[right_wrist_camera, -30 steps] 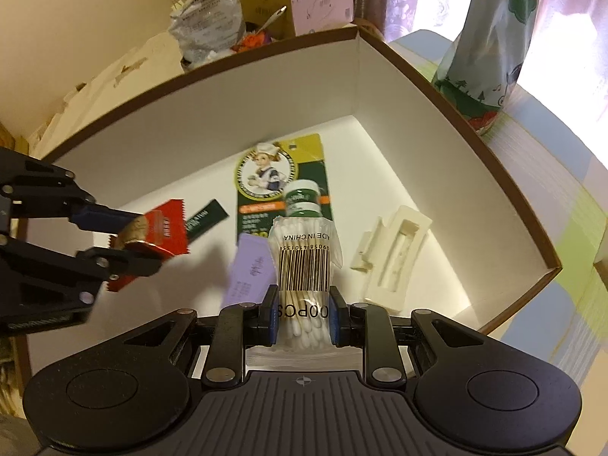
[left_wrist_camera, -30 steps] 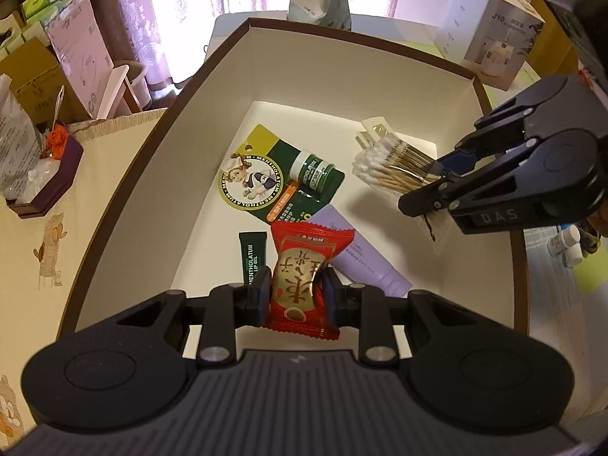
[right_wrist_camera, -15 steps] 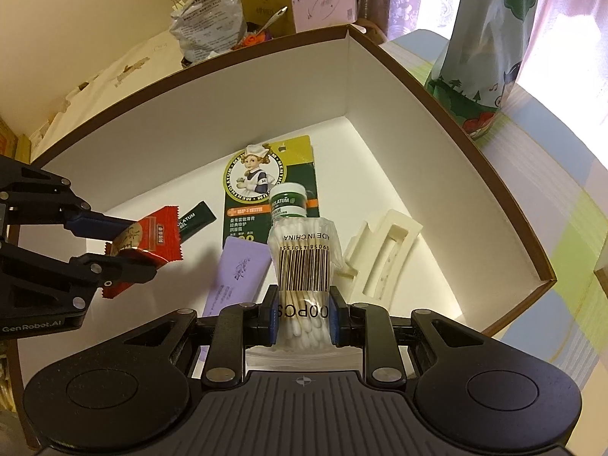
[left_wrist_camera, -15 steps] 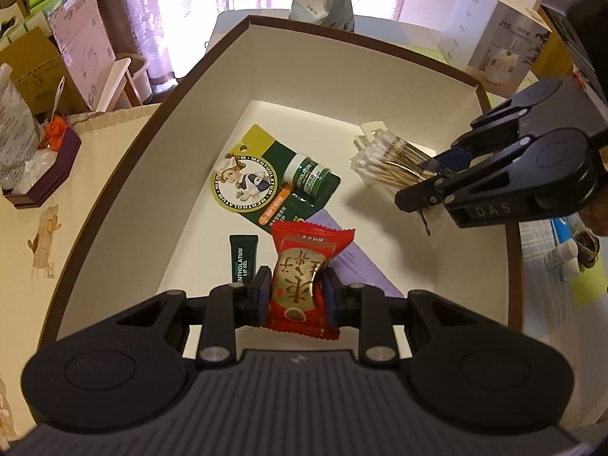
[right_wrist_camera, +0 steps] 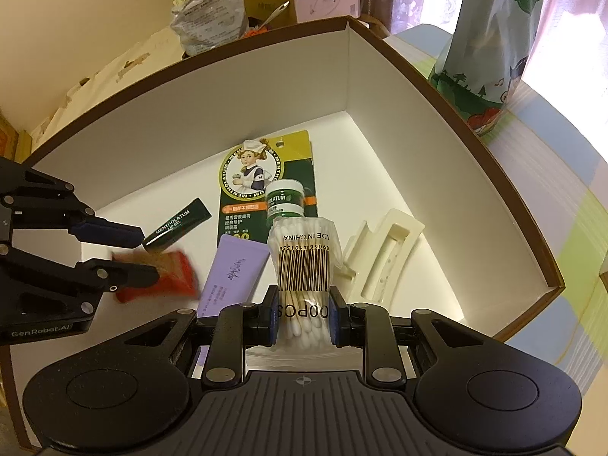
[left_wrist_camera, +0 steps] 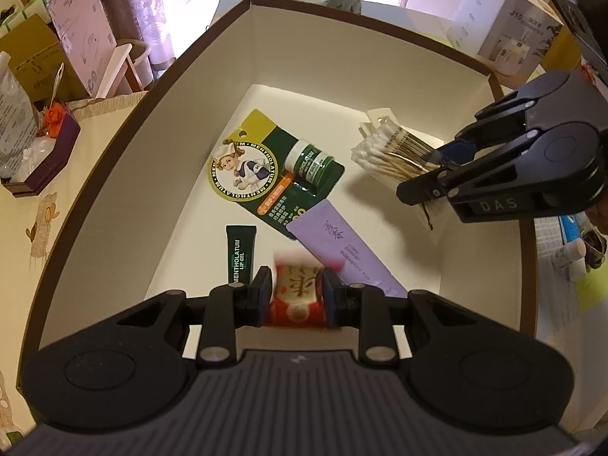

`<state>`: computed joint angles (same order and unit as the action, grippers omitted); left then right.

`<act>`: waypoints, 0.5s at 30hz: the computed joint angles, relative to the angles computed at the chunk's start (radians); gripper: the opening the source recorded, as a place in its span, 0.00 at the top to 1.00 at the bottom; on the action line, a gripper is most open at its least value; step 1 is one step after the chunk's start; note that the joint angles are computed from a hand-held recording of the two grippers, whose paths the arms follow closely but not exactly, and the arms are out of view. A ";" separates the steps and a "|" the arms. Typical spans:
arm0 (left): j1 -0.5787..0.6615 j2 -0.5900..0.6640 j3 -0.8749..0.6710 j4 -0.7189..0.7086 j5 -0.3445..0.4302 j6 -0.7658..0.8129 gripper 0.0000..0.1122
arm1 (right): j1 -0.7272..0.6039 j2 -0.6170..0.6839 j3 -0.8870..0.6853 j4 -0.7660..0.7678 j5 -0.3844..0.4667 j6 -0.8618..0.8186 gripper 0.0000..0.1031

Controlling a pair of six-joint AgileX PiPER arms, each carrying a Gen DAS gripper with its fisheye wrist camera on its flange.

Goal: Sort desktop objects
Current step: 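Carry the candy packet and swab bag over the brown box, then open both tools to drop the candy packet and swab bag into the box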

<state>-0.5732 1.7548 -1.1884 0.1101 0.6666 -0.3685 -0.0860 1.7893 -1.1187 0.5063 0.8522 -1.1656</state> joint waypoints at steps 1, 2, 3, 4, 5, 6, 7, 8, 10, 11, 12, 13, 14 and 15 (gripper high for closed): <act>0.002 0.004 -0.004 -0.003 0.004 0.002 0.79 | 0.001 0.002 -0.002 -0.004 0.001 0.001 0.74; 0.003 0.008 -0.007 -0.002 0.008 0.000 0.79 | 0.003 0.004 -0.003 -0.007 0.001 0.001 0.74; 0.003 0.012 -0.011 0.000 0.011 -0.003 0.79 | 0.004 0.006 -0.005 -0.011 0.002 0.001 0.74; 0.003 0.016 -0.015 0.001 0.016 -0.006 0.79 | 0.005 0.006 -0.006 -0.015 0.003 0.002 0.74; 0.001 0.018 -0.016 0.005 0.017 -0.010 0.79 | 0.006 0.008 -0.007 -0.018 0.004 0.002 0.74; 0.001 0.018 -0.016 0.004 0.018 -0.011 0.77 | 0.007 0.008 -0.008 -0.022 0.005 0.003 0.74; 0.001 0.019 -0.017 0.002 0.020 -0.011 0.76 | 0.008 0.009 -0.009 -0.026 0.006 0.004 0.74; 0.002 0.017 -0.015 0.002 0.019 -0.014 0.73 | 0.009 0.009 -0.009 -0.029 0.006 0.005 0.73; 0.003 0.014 -0.011 0.004 0.019 -0.020 0.70 | 0.012 0.011 -0.008 -0.033 0.004 0.006 0.73; 0.005 0.012 -0.010 0.003 0.019 -0.021 0.70 | 0.013 0.012 -0.007 -0.036 0.002 0.007 0.73; 0.007 0.011 -0.008 0.001 0.020 -0.021 0.70 | 0.015 0.012 -0.005 -0.040 0.001 0.009 0.73; 0.008 0.010 -0.007 0.000 0.020 -0.021 0.70 | 0.018 0.014 -0.006 -0.044 0.001 0.012 0.73; 0.009 0.009 -0.006 0.001 0.021 -0.022 0.69 | 0.020 0.015 -0.006 -0.048 0.002 0.016 0.73; 0.010 0.009 -0.005 0.003 0.023 -0.024 0.68 | 0.023 0.018 -0.008 -0.052 0.005 0.020 0.73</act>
